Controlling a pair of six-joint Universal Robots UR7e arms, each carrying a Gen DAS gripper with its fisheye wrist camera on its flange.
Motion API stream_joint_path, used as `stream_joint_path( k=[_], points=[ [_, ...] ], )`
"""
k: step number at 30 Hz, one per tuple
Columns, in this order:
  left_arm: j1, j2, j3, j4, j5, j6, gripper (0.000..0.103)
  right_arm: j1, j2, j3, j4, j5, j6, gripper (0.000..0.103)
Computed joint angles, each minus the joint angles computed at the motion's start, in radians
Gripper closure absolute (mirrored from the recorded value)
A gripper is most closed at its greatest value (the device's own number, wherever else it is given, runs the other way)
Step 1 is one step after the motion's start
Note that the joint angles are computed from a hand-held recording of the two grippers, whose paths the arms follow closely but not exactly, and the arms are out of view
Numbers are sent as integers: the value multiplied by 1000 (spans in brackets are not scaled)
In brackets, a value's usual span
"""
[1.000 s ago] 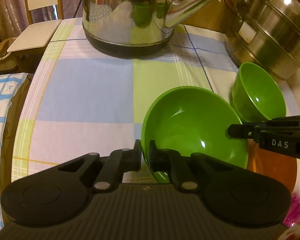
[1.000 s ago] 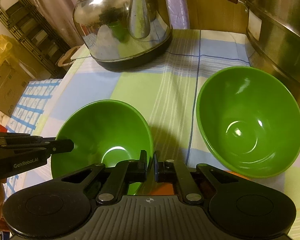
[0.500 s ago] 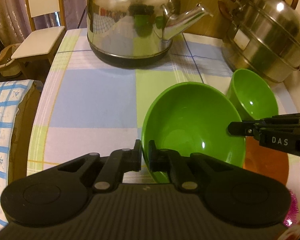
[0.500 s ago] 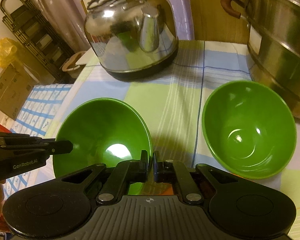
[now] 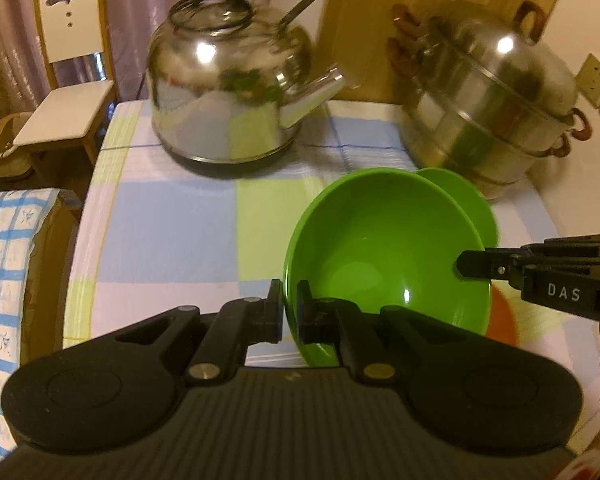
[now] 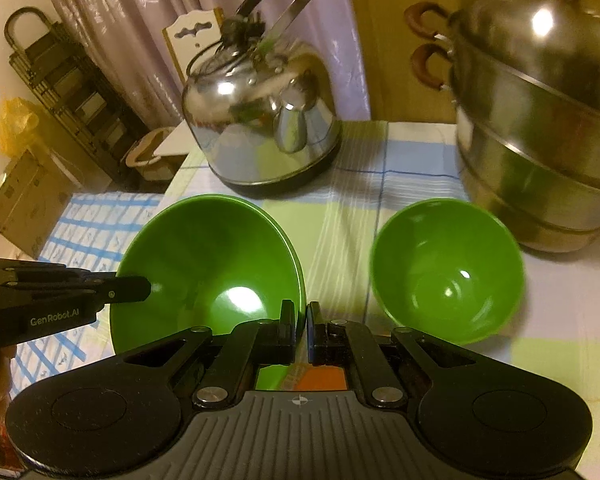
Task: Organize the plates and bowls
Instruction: 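Carry the green bowl onto the orange bowl with the left tool while the right tool supports it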
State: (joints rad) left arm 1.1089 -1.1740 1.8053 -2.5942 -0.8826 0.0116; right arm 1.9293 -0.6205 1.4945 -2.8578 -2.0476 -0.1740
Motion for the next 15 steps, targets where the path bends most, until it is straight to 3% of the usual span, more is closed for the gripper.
stream_joint_path(
  k=[15],
  points=[
    [-96,22,16,67,-50,-53,98,1,-171,138,16,-63,61,98]
  ],
)
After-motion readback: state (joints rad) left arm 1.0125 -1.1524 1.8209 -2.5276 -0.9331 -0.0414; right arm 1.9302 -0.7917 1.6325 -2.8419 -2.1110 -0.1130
